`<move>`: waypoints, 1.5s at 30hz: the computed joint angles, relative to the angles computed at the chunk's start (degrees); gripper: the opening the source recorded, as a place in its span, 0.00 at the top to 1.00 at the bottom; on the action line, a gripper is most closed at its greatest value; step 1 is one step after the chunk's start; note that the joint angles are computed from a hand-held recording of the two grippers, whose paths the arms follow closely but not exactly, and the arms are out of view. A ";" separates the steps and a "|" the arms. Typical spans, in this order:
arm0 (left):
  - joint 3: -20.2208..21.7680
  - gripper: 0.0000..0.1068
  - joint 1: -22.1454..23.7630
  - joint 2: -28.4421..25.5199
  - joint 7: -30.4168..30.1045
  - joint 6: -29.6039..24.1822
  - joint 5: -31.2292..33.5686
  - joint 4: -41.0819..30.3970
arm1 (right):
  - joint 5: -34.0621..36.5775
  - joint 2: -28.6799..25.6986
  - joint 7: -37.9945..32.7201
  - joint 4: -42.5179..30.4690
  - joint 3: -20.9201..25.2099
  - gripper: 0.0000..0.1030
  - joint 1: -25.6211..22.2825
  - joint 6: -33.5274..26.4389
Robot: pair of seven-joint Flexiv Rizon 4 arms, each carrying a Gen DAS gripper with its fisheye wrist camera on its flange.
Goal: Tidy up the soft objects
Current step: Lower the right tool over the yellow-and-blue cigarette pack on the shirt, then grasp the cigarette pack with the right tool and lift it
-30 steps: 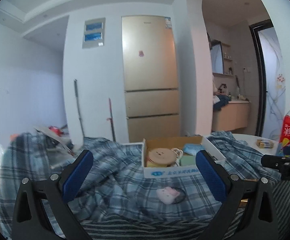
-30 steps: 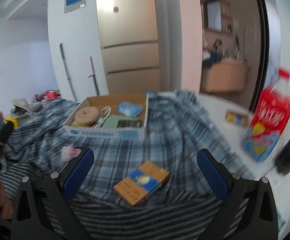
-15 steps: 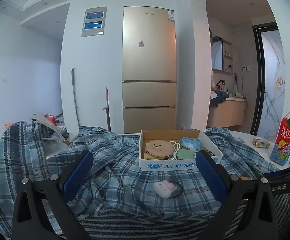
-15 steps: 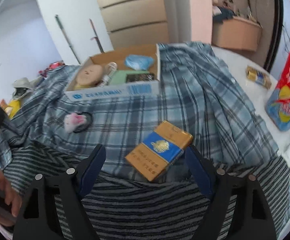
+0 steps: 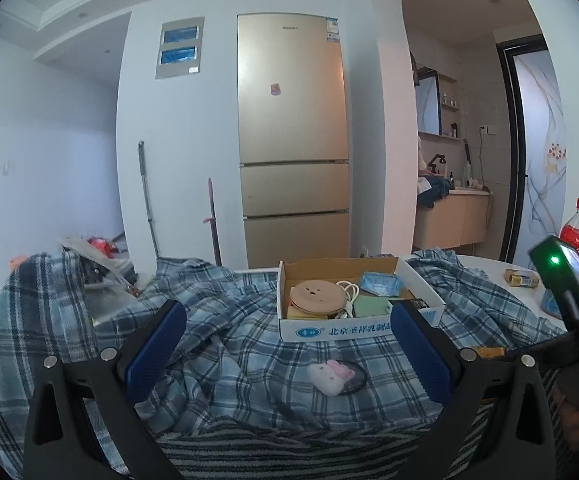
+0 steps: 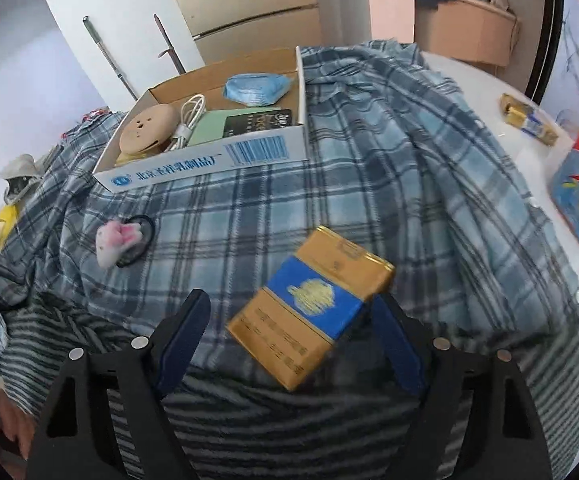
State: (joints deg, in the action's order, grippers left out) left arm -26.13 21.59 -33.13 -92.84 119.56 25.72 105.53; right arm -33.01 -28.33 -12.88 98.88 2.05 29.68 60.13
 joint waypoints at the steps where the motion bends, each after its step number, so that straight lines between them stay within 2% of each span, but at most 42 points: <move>1: 2.17 0.04 -1.82 0.16 0.60 1.49 -1.30 0.08 | 0.57 -0.43 -0.95 -0.87 0.41 0.21 -0.27 -0.47; 3: 3.51 0.04 -2.74 0.24 0.34 2.62 -1.71 -0.08 | 1.30 -1.39 -2.89 -2.88 0.83 0.21 -0.39 -1.75; 6: 2.08 0.04 -1.46 0.14 -0.92 0.25 -0.60 -0.59 | 3.98 -2.82 -7.17 -5.55 2.40 0.21 -1.33 -2.42; 9: 0.81 0.04 -0.54 -0.04 -0.65 -1.59 -0.93 -0.74 | 12.34 -5.33 -17.76 -10.56 7.02 0.22 -3.92 -4.30; 10: 0.70 0.04 -0.46 -0.06 -0.49 -1.56 -1.32 -0.62 | 12.38 -4.93 -18.08 -10.45 6.25 0.23 -3.22 -4.60; 12: 0.33 0.04 -0.17 -0.16 -0.25 -1.46 -1.71 -0.44 | 5.39 -2.17 -10.07 -6.38 -0.43 0.23 1.51 -3.62; 13: 0.42 0.04 -0.32 -0.17 0.01 -1.52 -1.95 -0.42 | 1.06 -0.78 -5.52 -4.38 -2.61 0.23 2.96 -3.84; 14: 0.52 0.04 -0.51 -0.18 0.31 -1.57 -2.14 -0.37 | 0.41 0.01 -4.19 -3.47 -2.92 0.23 3.20 -4.15; 17: 0.40 0.04 -0.71 -0.28 1.36 -1.90 -2.34 -0.28 | 5.50 0.38 -6.88 -2.90 1.73 0.23 -0.59 -2.43; 21: 0.82 0.04 -1.21 -0.37 2.03 -1.22 -3.15 -0.09 | 7.36 -0.53 -9.73 -4.07 3.24 0.23 -0.98 -6.04; 23: 1.01 0.04 -1.37 -0.38 2.01 -1.13 -3.48 -0.03 | 9.13 -1.11 -10.10 -4.26 3.76 0.23 -1.46 -5.74; 27: 0.56 0.04 -1.11 -0.55 2.35 -2.00 -3.41 -0.21 | 8.28 -3.06 -9.86 -6.81 2.27 0.23 -0.41 -7.54; 33: 0.08 0.04 -0.97 -0.76 3.18 -2.16 -3.97 0.01 | 9.99 -7.05 -15.91 -13.73 3.06 0.24 -0.86 -10.68; 35: -0.33 0.04 -0.76 -0.83 3.27 -2.83 -4.22 -0.01 | 8.53 -7.76 -16.98 -14.24 2.08 0.28 -0.08 -9.30; 39: -1.68 0.04 0.23 -1.07 3.84 -4.47 -5.05 0.01 | 6.50 -8.69 -20.23 -14.63 1.27 0.43 1.18 -7.49; 45: -1.89 0.04 -0.16 -1.22 6.40 -5.29 -7.34 0.36 | 2.69 -8.88 -18.65 -12.90 -1.22 0.45 3.10 -6.19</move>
